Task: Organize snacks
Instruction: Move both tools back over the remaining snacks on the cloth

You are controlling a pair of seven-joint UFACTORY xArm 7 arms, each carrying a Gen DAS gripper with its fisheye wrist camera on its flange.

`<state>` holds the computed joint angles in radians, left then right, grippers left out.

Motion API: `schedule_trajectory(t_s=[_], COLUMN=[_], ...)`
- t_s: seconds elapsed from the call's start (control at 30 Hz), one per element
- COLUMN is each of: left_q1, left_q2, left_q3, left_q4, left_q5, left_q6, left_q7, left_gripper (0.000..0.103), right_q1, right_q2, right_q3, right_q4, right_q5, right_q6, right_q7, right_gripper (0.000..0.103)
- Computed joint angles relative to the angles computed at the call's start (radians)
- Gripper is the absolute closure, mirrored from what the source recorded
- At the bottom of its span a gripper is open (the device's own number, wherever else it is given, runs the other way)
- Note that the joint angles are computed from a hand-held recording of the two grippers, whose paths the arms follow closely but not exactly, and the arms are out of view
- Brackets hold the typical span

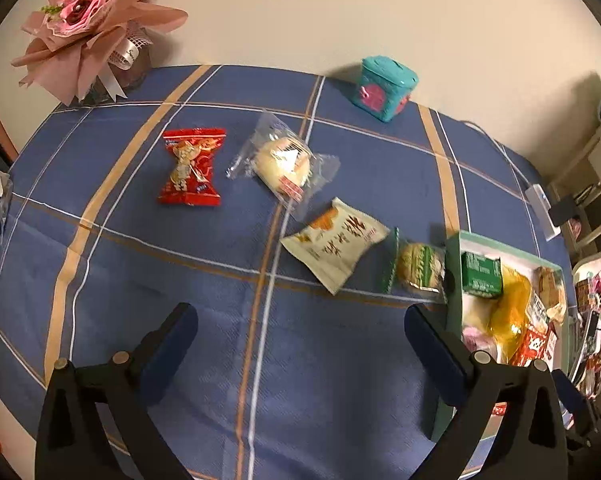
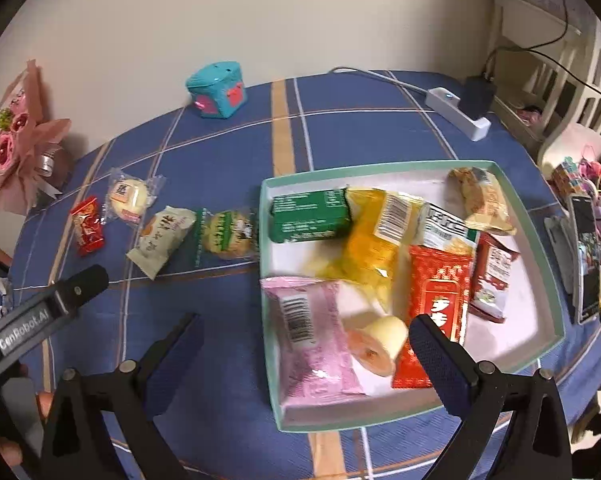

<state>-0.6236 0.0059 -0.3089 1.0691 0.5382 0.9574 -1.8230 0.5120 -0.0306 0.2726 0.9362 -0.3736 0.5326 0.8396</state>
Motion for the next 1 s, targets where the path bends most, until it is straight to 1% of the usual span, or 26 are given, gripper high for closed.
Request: schedule_trajectory(t_s=[0.13, 0.23, 0.3, 0.33, 0.4, 0.5, 0.67, 0.7, 0.77, 0.83, 0.9, 1.0], left_q1=[0.016, 0.037, 0.050, 0.057, 0.067, 0.087, 0.127, 0.133, 0.146, 0.155, 0.157, 0.154], left_q2=[-0.037, -0.074, -0.086, -0.086, -0.091, -0.108, -0.132, -0.130, -0.129, -0.116, -0.096, -0.057], left_q3=[0.006, 0.004, -0.003, -0.005, -0.008, -0.005, 0.000, -0.001, -0.001, -0.001, 0.002, 0.015], left_q4=[-0.029, -0.063, -0.073, -0.072, -0.077, -0.102, -0.134, -0.133, -0.142, -0.137, -0.122, -0.097], left_q5=[-0.016, 0.002, 0.017, 0.027, 0.050, 0.074, 0.059, 0.063, 0.096, 0.118, 0.131, 0.139], left_q6=[0.018, 0.004, 0.012, 0.026, 0.025, -0.010, -0.052, -0.054, -0.088, -0.105, -0.104, -0.107], left_q7=[0.016, 0.009, 0.000, 0.001, 0.003, -0.014, -0.039, -0.041, -0.053, -0.055, -0.041, -0.020], left_gripper=[0.000, 0.000, 0.000, 0.000, 0.000, 0.000, 0.000, 0.000, 0.000, 0.000, 0.000, 0.000], right_q1=[0.012, 0.026, 0.036, 0.040, 0.048, 0.058, 0.097, 0.100, 0.114, 0.128, 0.132, 0.137], right_q2=[0.043, 0.075, 0.095, 0.103, 0.126, 0.162, 0.221, 0.232, 0.256, 0.282, 0.311, 0.347], right_q3=[0.002, -0.005, -0.011, -0.014, -0.019, -0.025, -0.049, -0.052, -0.064, -0.079, -0.087, -0.097], right_q4=[0.035, 0.062, 0.080, 0.088, 0.108, 0.140, 0.212, 0.224, 0.255, 0.293, 0.331, 0.380], right_q5=[-0.017, -0.027, -0.036, -0.033, -0.013, 0.031, 0.010, 0.011, 0.001, -0.015, -0.013, 0.000], right_q6=[-0.005, -0.018, -0.030, -0.038, -0.058, -0.083, -0.069, -0.072, -0.058, -0.036, -0.017, 0.011], right_q7=[0.001, 0.008, 0.018, 0.020, 0.012, -0.020, -0.021, -0.027, -0.026, -0.016, -0.026, -0.041], right_gripper=[0.000, 0.000, 0.000, 0.000, 0.000, 0.000, 0.000, 0.000, 0.000, 0.002, 0.010, 0.019])
